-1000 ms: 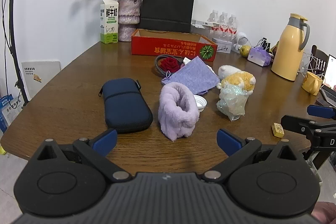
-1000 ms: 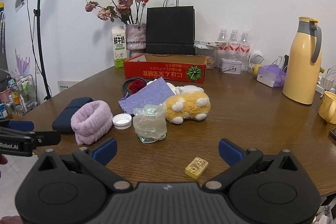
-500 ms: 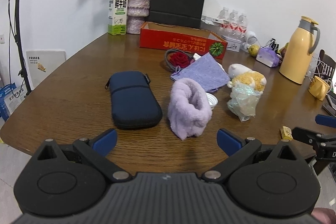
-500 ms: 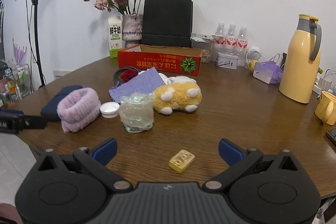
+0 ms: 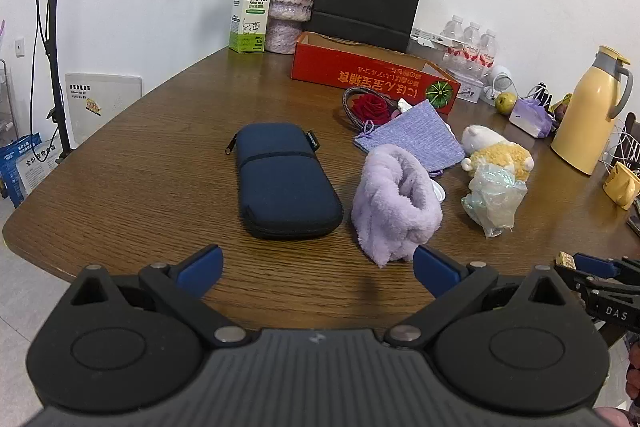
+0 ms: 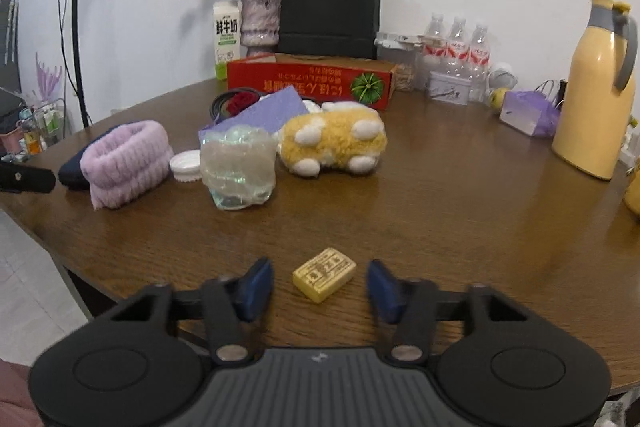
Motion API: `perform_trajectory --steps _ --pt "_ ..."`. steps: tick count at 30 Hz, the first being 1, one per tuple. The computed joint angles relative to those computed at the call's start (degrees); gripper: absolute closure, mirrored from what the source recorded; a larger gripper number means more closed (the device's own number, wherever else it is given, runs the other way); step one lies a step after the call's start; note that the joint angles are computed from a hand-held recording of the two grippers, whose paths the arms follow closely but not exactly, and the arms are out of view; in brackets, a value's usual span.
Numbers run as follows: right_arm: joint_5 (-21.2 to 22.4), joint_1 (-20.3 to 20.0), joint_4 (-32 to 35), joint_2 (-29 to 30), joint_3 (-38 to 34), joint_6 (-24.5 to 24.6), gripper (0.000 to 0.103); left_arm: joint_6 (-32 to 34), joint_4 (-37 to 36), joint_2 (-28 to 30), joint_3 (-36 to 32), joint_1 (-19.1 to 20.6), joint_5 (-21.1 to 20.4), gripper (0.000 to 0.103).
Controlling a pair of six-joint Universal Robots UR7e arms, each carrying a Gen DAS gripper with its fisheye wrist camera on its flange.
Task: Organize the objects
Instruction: 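Close the right tool on the small yellow block while the left tool approaches the navy pouch, then lower the left tool over the navy blue pouch and close on it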
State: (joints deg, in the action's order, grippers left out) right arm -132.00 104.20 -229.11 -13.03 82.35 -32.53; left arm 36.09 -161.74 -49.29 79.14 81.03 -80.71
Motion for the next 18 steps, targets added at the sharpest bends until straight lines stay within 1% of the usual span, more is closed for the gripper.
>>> perform_trajectory --steps 1,10,18 --pt "0.15 -0.1 -0.14 0.06 -0.18 0.02 0.071 -0.06 0.05 0.11 -0.14 0.0 0.13 0.0" --pt "1.86 -0.61 0.94 -0.37 -0.41 2.34 0.071 -0.64 0.24 0.64 -1.03 0.09 0.79 0.0" --pt "2.96 -0.49 0.92 0.14 -2.62 1.27 0.071 -1.48 0.64 1.6 -3.12 0.05 1.37 0.0"
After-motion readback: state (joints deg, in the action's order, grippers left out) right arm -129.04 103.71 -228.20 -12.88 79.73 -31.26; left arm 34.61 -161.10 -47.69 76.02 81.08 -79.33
